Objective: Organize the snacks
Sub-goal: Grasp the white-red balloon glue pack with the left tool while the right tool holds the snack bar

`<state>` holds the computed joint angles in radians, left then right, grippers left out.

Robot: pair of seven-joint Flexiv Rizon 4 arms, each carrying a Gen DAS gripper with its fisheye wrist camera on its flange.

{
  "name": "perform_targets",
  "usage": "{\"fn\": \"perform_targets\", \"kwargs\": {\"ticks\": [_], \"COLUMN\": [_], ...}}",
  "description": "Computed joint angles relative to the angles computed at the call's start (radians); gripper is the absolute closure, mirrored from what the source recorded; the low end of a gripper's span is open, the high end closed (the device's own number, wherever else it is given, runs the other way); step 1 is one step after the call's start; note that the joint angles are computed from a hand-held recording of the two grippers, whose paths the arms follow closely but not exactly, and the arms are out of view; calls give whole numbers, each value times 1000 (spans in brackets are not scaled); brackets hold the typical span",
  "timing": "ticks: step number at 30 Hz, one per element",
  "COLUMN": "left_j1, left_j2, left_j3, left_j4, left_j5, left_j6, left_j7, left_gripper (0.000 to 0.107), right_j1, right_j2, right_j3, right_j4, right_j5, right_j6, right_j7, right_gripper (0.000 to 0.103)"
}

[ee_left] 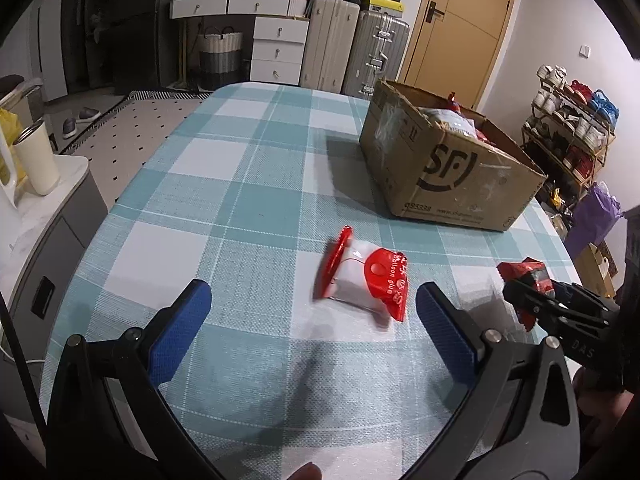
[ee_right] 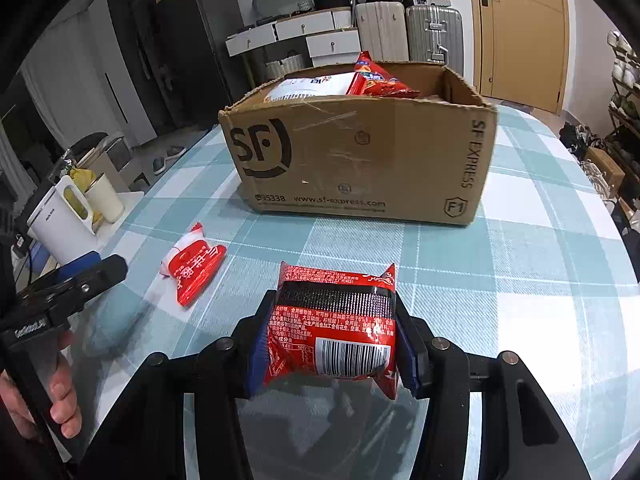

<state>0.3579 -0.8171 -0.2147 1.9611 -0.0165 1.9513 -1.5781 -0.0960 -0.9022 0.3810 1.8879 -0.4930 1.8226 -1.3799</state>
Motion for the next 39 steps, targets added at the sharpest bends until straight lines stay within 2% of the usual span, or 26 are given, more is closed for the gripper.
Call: {"fn": "perform_targets", "kwargs": {"ticks": [6,11,15,19,21,23,25,27,31,37,39], "left_j1": [-25,-55,-90,-149,-155,-133,-148,-128,-164,-185,-189], "left_j2": [2,-6,-20,-41,-51,-68,-80,-92,-110,-124,-126], "left_j3": [12,24,45,96,95,63,75,47,84,101,105], "left_j4": [-18,-48,-87,-137,-158,-176,-202,-216,-250,-279,-279], "left_j5": [-18,-45,-77,-118,-135,-142,-168,-175,-201,-213,-215], "left_j6": [-44,-97,-141,-181,-206,-224,-261,-282,-313,-329,-324], "left_j7": [19,57,95,132,149,172,179,202,223,260,269], "left_gripper": [5,5,5,5,5,5,5,5,5,5,10], "right_j1": [-79,-112,-117,-126,-119,-128,-168,-187,-189,-191,-177], "right_j2": [5,-6,-11,-6,1,2,-9,-12,0,14,25], "right_j3": [42,51,28,8,-10,-14,13,21,0,-31,-54], "right_j4": [50,75,91,106,115,119,114,115,128,144,153], "right_j5": [-34,-67,-93,-130,-142,-165,-217,-244,-277,-332,-339], "right_j6": [31,74,119,140,157,167,150,153,187,231,249], "right_j7": [-9,6,36,72,83,101,132,150,172,231,243], "right_gripper": [51,51,51,51,51,51,51,51,51,51,51]}}
